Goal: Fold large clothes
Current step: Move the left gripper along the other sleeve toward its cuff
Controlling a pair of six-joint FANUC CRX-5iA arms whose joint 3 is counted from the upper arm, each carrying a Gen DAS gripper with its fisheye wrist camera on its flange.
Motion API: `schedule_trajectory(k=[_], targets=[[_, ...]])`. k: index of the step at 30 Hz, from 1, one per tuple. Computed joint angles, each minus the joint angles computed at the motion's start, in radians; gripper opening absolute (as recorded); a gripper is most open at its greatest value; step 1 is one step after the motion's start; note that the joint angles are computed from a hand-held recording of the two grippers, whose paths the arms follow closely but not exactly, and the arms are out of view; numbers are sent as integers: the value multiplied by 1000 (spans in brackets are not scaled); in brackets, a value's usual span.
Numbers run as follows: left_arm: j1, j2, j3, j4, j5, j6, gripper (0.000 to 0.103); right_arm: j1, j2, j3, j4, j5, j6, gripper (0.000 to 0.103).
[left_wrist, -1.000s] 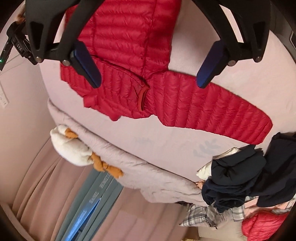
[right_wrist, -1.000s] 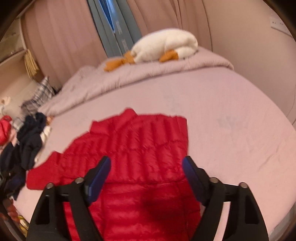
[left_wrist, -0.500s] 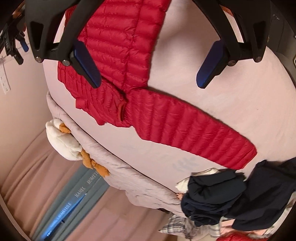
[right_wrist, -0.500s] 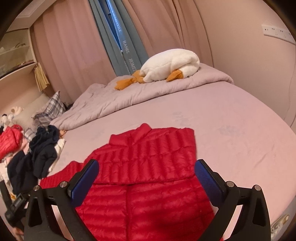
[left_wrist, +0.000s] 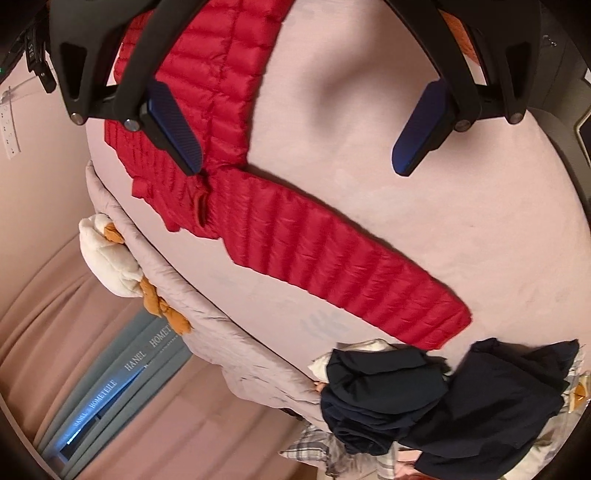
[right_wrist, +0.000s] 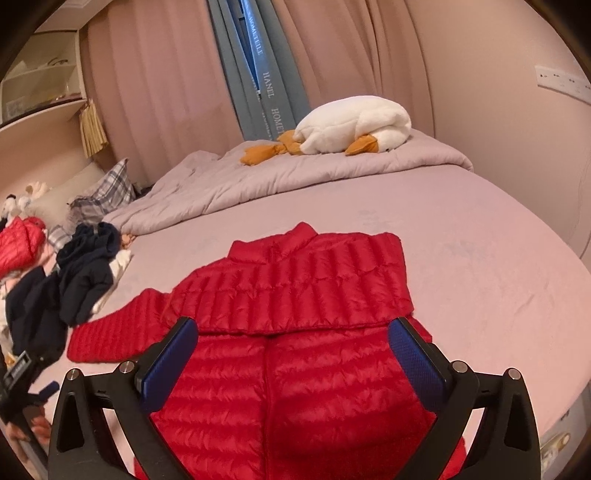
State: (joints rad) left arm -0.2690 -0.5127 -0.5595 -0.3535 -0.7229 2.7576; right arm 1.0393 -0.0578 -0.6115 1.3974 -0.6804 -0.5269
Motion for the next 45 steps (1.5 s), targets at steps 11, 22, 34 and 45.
schedule_trajectory(k=[11,22,34,45], targets=[[86,-45,-55,63,-10,-48,102,29,-6,-15,-16,-53,-42,102],[113,-54,-73,82,-17,-49,102,46,-12,-22,-48,-92,-46,102],[167,-69,-86,92,-21,-54,102,37,-20,-34,-58,-76,-48,102],[309,-98,-150,217,27,-174,102,35,-11,-25,-82,-75,-39,102]])
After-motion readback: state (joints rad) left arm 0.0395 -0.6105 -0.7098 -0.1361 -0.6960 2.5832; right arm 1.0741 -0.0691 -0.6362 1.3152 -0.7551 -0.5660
